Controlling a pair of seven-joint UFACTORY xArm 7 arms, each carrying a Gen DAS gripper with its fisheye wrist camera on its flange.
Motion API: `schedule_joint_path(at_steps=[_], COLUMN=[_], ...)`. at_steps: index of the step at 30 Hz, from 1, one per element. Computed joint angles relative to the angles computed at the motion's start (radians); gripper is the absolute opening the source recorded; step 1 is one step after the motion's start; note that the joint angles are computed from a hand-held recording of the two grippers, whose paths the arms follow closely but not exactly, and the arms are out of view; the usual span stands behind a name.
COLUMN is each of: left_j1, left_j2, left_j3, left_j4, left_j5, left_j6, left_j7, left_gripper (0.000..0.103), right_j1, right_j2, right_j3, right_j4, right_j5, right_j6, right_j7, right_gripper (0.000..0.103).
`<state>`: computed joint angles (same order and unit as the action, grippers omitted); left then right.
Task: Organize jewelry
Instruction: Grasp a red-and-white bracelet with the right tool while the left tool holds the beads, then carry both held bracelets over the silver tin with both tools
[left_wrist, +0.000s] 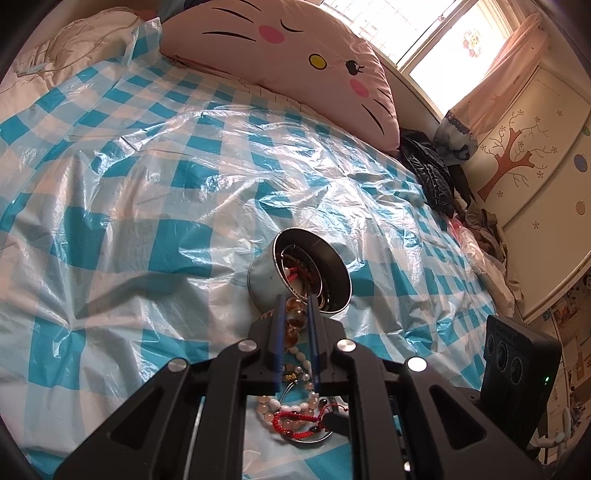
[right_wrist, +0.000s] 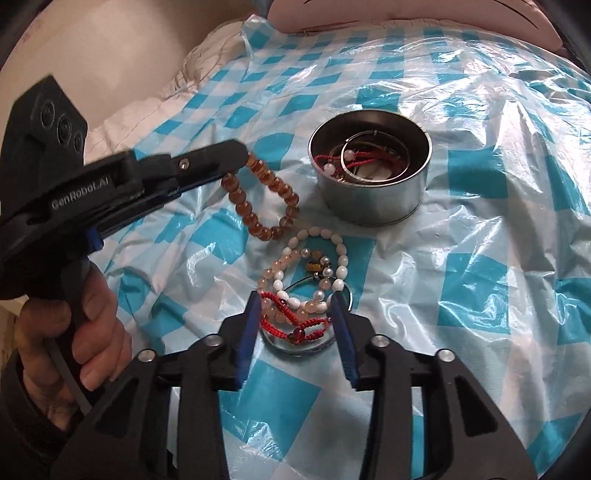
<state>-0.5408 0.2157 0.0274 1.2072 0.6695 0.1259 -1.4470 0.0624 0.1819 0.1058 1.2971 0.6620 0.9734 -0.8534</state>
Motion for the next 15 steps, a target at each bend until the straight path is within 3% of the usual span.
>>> schedule_joint_path(at_steps=[4,6,8,15], left_j1=[-0.002,-0.002,-0.006,-0.017], left_j2=[0.0,0.0,-0.002,-0.001], left_j3=[0.003,0.002,0.006,0.017], left_j4=[0.0,-0.001,-0.003,0.005], left_j5=[0.002,0.003,0.013,0.05], left_j6=[-0.001,0.001,0.001,-0.007], left_j7=[-0.005,-0.002,-0.013,-0.038], left_gripper=[0.012,0.012,0.012,0.012], right_j1=[0.03,0.037,0.036,-0.034], right_j2=[0.002,0.005,-0.005,-0.004], right_j3=[0.006,0.008,0.01,-0.009], right_j4=[-0.019,-0.021,-0.031,0.0], right_j5=[-0.086,-0.113,-0.108,0.12], right_j6=[-0.017,-0.013,-0.019,0.059], right_j7=[0.021,0.03,0.022,-0.029], right_gripper=[0.042,0.021,0.007,0.007])
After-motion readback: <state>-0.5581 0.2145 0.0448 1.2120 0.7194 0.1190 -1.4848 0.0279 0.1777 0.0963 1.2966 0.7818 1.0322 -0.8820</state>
